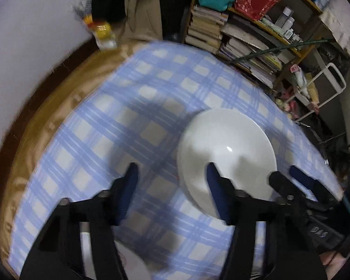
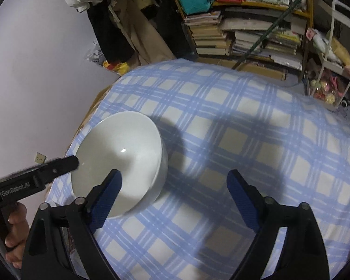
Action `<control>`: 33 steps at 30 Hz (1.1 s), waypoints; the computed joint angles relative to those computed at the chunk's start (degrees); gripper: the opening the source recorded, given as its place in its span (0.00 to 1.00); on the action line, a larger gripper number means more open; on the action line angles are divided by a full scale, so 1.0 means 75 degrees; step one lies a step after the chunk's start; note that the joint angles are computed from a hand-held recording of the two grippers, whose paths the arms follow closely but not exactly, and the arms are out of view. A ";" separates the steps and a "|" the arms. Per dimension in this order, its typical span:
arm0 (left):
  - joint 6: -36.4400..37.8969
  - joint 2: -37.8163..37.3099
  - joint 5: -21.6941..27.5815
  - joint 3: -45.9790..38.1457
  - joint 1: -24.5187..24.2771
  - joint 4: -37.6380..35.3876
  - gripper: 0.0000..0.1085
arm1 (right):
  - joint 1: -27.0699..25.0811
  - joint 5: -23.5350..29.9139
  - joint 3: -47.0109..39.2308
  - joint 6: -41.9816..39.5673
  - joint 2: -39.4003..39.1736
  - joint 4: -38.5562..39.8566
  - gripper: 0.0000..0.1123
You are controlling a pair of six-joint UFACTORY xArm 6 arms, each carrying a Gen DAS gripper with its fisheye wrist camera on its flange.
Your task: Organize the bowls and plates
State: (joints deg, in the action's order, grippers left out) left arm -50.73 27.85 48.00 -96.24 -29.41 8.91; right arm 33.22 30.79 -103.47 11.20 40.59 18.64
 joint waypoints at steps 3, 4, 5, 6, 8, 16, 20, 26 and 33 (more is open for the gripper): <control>0.0066 0.0163 -0.0221 -0.0039 0.0046 -0.0313 0.30 | 0.0031 0.0507 -0.0598 0.0108 0.0395 -0.0150 0.53; 0.0104 0.0276 -0.0136 -0.0169 0.0040 -0.0353 0.20 | 0.0056 0.0511 -0.0684 0.0080 0.0480 -0.0206 0.40; 0.0176 0.0452 0.0098 -0.0408 0.0028 -0.0441 0.13 | 0.0050 0.0707 -0.0854 0.0001 0.0587 -0.0108 0.33; 0.0286 0.0563 0.0202 -0.0544 0.0025 -0.0593 0.11 | 0.0036 0.0880 -0.0960 -0.0073 0.0651 0.0062 0.32; 0.0239 0.0775 0.0570 -0.0852 -0.0039 -0.0491 0.10 | -0.0025 0.1533 -0.1448 -0.0252 0.0942 0.0614 0.32; -0.0110 0.0787 0.0996 -0.1107 -0.0215 -0.0390 0.10 | 0.0061 0.2013 -0.1479 0.0584 0.0874 0.0051 0.12; 0.0013 0.0610 0.1150 -0.0951 -0.0396 -0.0322 0.10 | 0.0057 0.1474 -0.0395 0.0339 0.0104 0.0244 0.12; -0.0775 0.0272 0.0996 -0.0564 -0.0809 0.0116 0.10 | 0.0116 0.1228 0.0622 0.0822 -0.0755 -0.0655 0.10; -0.0721 0.0186 0.1208 -0.0898 -0.1232 0.0108 0.10 | 0.0029 0.0900 0.2059 0.0895 -0.1939 -0.0744 0.10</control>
State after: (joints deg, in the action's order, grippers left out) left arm -56.14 29.25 57.05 -102.98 -38.65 9.72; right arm 33.44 37.54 -88.03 17.91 26.05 13.06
